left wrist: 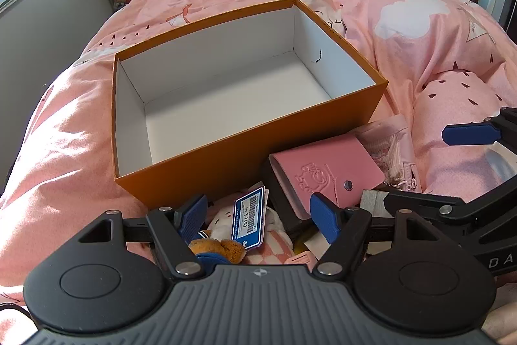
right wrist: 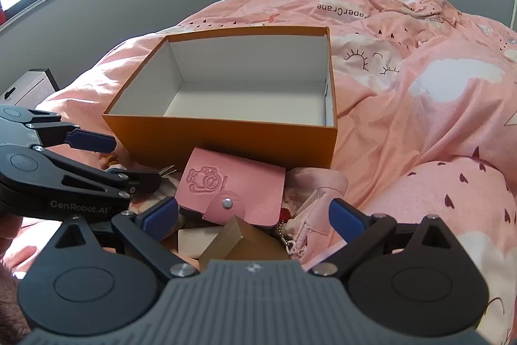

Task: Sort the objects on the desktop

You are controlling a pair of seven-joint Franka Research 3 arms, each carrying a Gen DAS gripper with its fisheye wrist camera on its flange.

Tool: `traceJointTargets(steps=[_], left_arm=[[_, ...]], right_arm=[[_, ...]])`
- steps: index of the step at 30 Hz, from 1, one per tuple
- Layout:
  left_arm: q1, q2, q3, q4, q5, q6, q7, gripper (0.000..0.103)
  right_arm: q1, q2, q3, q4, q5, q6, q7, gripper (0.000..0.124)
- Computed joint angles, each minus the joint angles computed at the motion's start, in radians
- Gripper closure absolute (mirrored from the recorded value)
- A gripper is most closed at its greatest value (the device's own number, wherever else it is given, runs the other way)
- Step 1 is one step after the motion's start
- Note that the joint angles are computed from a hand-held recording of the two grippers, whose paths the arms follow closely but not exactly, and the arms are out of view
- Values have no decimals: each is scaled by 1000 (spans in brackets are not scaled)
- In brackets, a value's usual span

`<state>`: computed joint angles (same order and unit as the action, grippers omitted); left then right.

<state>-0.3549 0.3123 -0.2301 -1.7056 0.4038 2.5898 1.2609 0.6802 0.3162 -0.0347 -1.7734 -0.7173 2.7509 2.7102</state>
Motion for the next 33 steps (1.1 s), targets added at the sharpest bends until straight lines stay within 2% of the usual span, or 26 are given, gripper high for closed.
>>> traceJointTargets(steps=[13, 33], left_arm=[[-6, 16, -3, 17, -9, -43, 18, 20], [-5, 15, -3, 16, -13, -44, 23, 20]], right_arm=[[-5, 7, 8, 0, 51, 0, -40, 24], [1, 20, 9, 15, 109, -19, -109, 24]])
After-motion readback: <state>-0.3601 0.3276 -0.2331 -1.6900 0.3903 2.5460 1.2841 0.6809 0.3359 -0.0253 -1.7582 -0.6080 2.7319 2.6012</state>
